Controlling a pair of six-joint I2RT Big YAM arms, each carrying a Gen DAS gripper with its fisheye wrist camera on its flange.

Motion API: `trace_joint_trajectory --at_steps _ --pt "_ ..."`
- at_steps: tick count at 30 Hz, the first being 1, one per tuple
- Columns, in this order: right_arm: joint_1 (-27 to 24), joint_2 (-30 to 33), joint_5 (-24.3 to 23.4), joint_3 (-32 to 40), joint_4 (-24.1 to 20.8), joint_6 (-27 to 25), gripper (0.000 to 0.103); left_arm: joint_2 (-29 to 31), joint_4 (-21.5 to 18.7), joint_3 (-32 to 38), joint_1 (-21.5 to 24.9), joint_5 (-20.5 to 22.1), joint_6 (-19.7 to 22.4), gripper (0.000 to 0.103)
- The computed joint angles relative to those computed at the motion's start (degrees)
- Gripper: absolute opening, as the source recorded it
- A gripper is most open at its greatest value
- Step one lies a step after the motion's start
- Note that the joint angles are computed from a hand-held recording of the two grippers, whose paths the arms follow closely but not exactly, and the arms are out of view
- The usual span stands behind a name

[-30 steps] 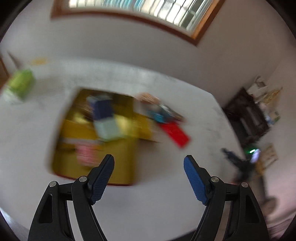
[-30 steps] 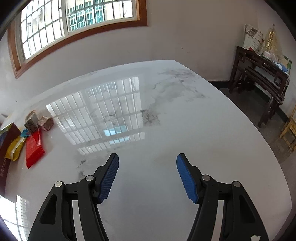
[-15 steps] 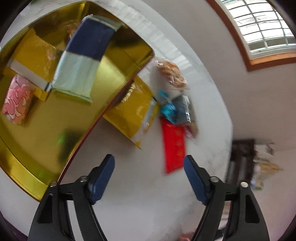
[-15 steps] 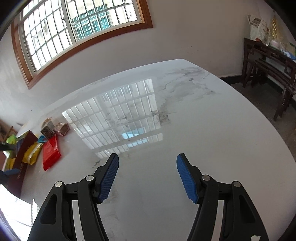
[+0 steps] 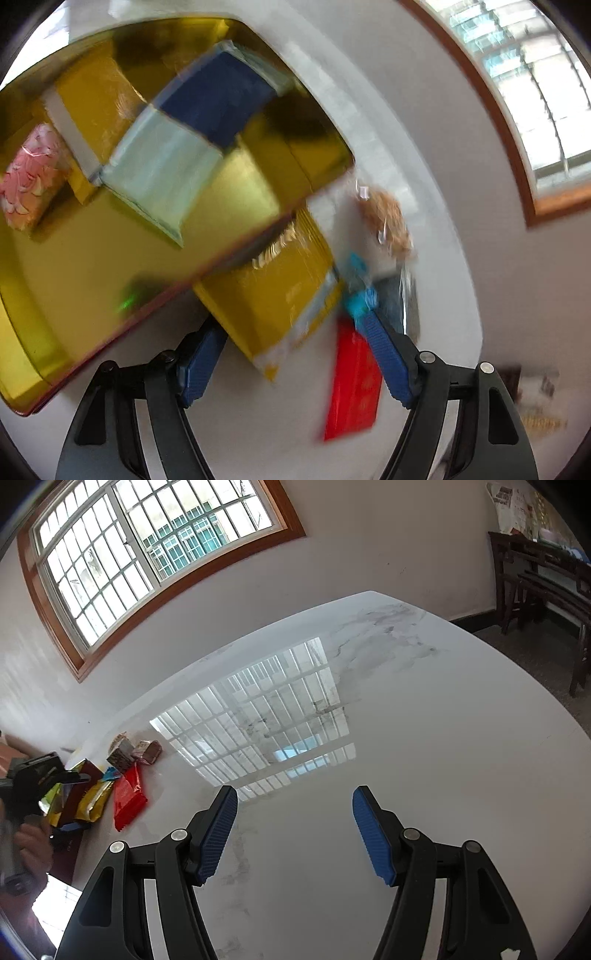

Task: Organize snacks
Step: 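Move the left tool to the small yellow serrated packet and close on it, then move the right tool toward the red packet with gold characters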

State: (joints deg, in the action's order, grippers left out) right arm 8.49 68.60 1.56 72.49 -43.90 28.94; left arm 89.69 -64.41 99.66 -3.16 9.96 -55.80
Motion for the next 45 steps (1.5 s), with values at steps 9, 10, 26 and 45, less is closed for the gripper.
trace_joint_trajectory --at_steps 9,10,26,45 --pt "-0.66 -0.39 -2.5 -0.86 1.51 0.74 0.062 4.05 -5.9 6.13 -1.39 -6.56 -1.76 0.033" --pt "-0.74 -0.44 -2.72 -0.94 1.63 0.88 0.062 4.15 -5.57 6.07 -1.13 -5.22 -1.82 0.033" --pt "-0.61 0.28 -1.99 -0.25 0.12 1.79 0.062 -2.84 -2.72 -1.28 -1.0 -2.04 9.04 0.019" --pt "1.95 6.37 -11.23 5.94 -3.04 -16.14 0.068 -12.07 -0.27 -8.11 -1.11 -0.69 24.79 0.015"
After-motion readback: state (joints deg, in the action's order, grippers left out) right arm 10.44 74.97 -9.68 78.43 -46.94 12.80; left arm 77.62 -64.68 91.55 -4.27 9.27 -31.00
